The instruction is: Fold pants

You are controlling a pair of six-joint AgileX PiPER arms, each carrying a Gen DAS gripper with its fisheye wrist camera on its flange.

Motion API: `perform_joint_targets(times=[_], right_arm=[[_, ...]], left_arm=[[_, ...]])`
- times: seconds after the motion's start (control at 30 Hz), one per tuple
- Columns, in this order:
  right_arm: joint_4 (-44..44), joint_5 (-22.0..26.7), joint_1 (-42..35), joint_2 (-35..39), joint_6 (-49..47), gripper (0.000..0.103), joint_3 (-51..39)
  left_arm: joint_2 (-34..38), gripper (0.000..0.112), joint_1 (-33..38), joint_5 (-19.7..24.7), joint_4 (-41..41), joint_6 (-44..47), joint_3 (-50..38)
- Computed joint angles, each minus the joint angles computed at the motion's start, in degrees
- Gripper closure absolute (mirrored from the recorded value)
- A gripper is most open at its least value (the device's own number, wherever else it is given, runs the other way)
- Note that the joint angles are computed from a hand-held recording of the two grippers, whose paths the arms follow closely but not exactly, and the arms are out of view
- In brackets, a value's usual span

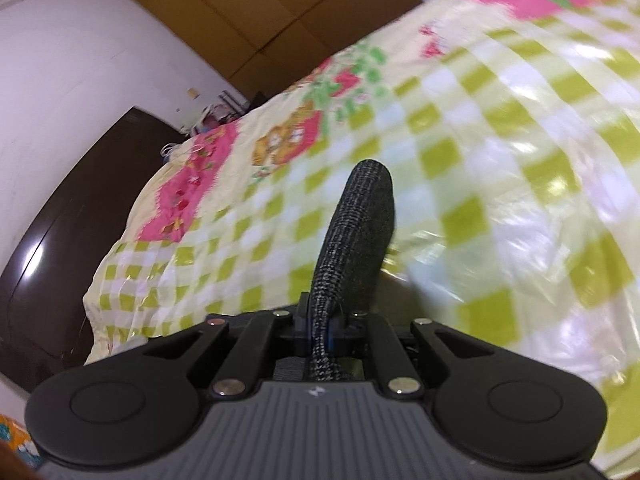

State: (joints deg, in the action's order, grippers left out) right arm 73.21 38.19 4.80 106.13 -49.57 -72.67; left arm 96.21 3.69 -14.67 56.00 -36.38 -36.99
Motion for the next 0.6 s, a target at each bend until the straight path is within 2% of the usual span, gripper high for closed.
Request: perform_joint_targets(times=[0.03, 0.17, 0.23, 0.27, 0.33, 0.4, 0.53, 0.6], right_arm=[[-2.04, -0.80, 1.96, -0.08, 2.12, 0.096, -1.66], [-12.16, -3.16, 8.90, 1.24, 11.71, 0.096, -8.78], [-16.47, -2.93, 11.92, 2.88, 15.66, 0.096, -12.82], [-19.23, -2.99, 13.77, 4.01, 17.99, 0.096, -15.10], [-24.83, -3.00, 17.30, 6.44, 23.40, 0.096, -19.59], [-28.62, -2.16, 20.37, 9.25, 27.55, 0.096, -23.89], [-37.77, 1.08, 26.33, 15.92, 36.72, 0.096, -33.94], [-43.07, 3.32, 28.90, 19.39, 41.33, 0.096, -39.24]], left_arm=[[-1.42, 0.033, 1.25, -1.04, 2.28, -2.42, 0.88], [-7.57, 0.033, 9.88, -7.27, 3.69, -2.12, 5.58], [-7.21, 0.033, 12.68, -7.53, -1.74, 3.83, 6.38], [-6.42, 0.034, 13.32, -6.20, -3.76, 5.94, 6.19], [-3.83, 0.035, 15.24, -5.09, -0.92, 3.29, 5.39], [-1.81, 0.035, 17.33, -7.16, 2.75, -0.45, 5.57], [-1.24, 0.035, 16.55, -7.77, -2.97, 5.08, 6.35], [-1.58, 0.036, 17.66, -9.13, -0.90, 3.43, 7.09]])
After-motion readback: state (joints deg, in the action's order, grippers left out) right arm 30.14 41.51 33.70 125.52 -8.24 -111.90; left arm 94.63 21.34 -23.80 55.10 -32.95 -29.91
